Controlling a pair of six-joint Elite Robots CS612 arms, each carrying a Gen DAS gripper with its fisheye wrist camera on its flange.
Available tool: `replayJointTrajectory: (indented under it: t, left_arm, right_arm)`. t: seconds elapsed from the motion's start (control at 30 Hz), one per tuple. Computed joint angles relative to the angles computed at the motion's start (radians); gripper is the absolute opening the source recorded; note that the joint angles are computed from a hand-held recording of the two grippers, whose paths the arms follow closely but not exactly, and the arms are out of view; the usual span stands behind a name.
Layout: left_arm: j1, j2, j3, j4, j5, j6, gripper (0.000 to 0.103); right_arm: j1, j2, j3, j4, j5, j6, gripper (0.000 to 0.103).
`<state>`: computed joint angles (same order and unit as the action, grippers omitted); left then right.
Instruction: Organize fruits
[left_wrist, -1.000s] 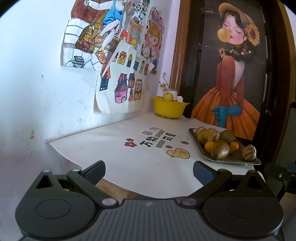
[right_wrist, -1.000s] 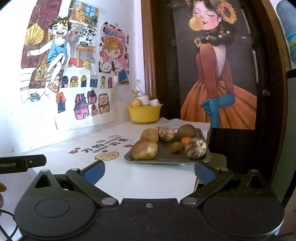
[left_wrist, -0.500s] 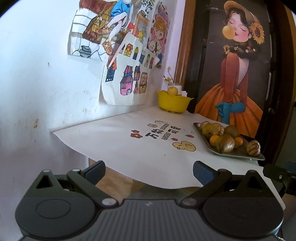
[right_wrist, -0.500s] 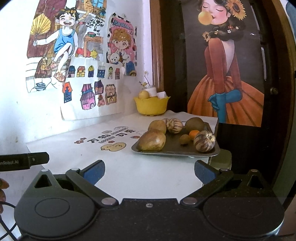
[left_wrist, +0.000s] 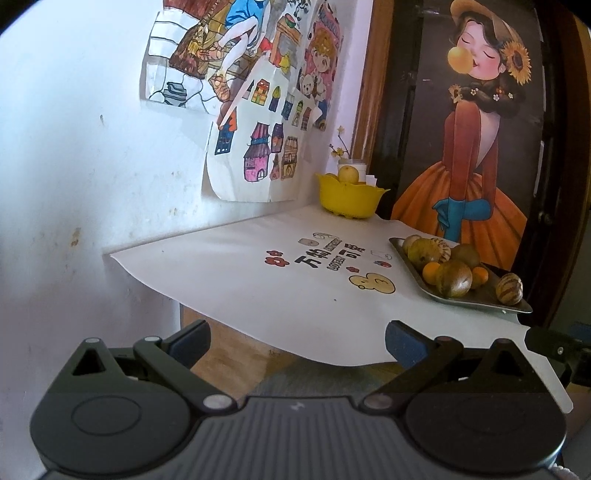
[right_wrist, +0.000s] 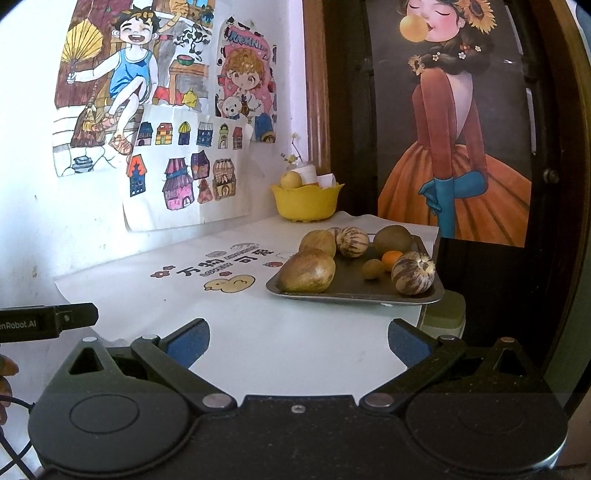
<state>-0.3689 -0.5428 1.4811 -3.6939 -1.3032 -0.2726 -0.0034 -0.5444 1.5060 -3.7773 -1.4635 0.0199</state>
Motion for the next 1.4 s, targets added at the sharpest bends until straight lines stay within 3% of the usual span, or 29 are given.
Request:
replayJointTrajectory:
  t: [1.4]
  left_arm:
    - [-0.005,0.001,0.008,0.007,0.001,-0.008,0.103]
  right_arm:
    - [0.001,0.001,0.004,0.0,0.013,-0.013,0.102]
